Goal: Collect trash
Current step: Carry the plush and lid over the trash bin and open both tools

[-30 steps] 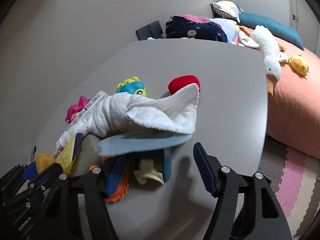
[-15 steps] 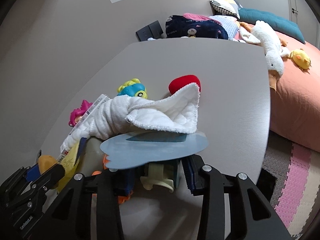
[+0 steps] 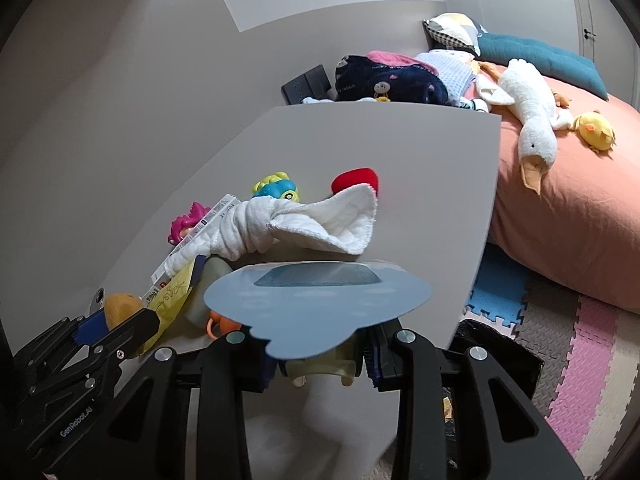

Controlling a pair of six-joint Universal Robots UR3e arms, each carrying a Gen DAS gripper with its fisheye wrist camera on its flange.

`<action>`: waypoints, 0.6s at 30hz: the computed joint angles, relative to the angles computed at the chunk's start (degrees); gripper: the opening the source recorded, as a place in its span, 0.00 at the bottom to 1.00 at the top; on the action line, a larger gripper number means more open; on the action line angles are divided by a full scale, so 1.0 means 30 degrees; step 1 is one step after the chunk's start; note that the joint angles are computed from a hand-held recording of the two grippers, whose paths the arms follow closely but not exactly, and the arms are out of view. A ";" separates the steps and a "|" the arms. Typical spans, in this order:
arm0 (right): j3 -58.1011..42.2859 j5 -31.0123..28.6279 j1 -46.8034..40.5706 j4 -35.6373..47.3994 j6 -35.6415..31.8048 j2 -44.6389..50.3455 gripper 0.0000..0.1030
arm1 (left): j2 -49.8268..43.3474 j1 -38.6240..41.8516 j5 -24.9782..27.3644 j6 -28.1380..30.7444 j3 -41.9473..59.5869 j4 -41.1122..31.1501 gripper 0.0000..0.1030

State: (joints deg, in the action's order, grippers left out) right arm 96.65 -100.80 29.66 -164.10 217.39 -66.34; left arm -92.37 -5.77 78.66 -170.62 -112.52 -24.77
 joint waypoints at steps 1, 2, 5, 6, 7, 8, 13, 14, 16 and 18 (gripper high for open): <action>0.0367 -0.0115 0.0022 -0.0078 0.0014 -0.0340 0.35 | 0.0057 -0.0199 0.0053 -0.0065 0.0019 0.0025 0.39; 0.0690 -0.0226 0.0037 -0.0148 0.0035 -0.0630 0.35 | 0.0144 -0.0329 0.0095 -0.0112 -0.0029 0.0048 0.39; 0.1800 -0.0552 0.0052 -0.0409 0.0112 -0.1576 0.35 | 0.0142 -0.0861 0.0238 -0.0319 0.0102 0.0076 0.39; 0.2103 -0.0625 0.0033 -0.0470 0.0129 -0.1832 0.35 | 0.0098 -0.1055 0.0320 -0.0403 0.0165 0.0111 0.39; 0.2403 -0.0674 0.0001 -0.0556 0.0142 -0.2072 0.35 | 0.0088 -0.1255 0.0391 -0.0531 0.0227 0.0099 0.39; 0.2774 -0.0760 -0.0036 -0.0626 0.0146 -0.2401 0.35 | 0.0079 -0.1350 0.0385 -0.0575 0.0257 0.0085 0.39; 0.4088 -0.1038 -0.0213 -0.0756 0.0200 -0.3701 0.35 | -0.0123 -0.2134 0.0586 -0.0988 0.0560 0.0178 0.39; 0.4347 -0.1071 -0.0271 -0.0818 0.0217 -0.3936 0.35 | -0.0158 -0.2279 0.0634 -0.1045 0.0614 0.0177 0.39; 0.4900 -0.1129 -0.0397 -0.0963 0.0259 -0.4433 0.35 | -0.0264 -0.2623 0.0749 -0.1166 0.0774 0.0142 0.39; 0.5448 -0.1251 -0.0473 -0.1048 0.0316 -0.4966 0.35 | -0.0534 -0.3108 0.0901 -0.1328 0.1108 0.0073 0.39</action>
State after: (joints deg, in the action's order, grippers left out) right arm 113.00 -104.56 28.24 -167.24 218.34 -81.23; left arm -93.97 -15.10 81.36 -174.60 -109.20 -24.55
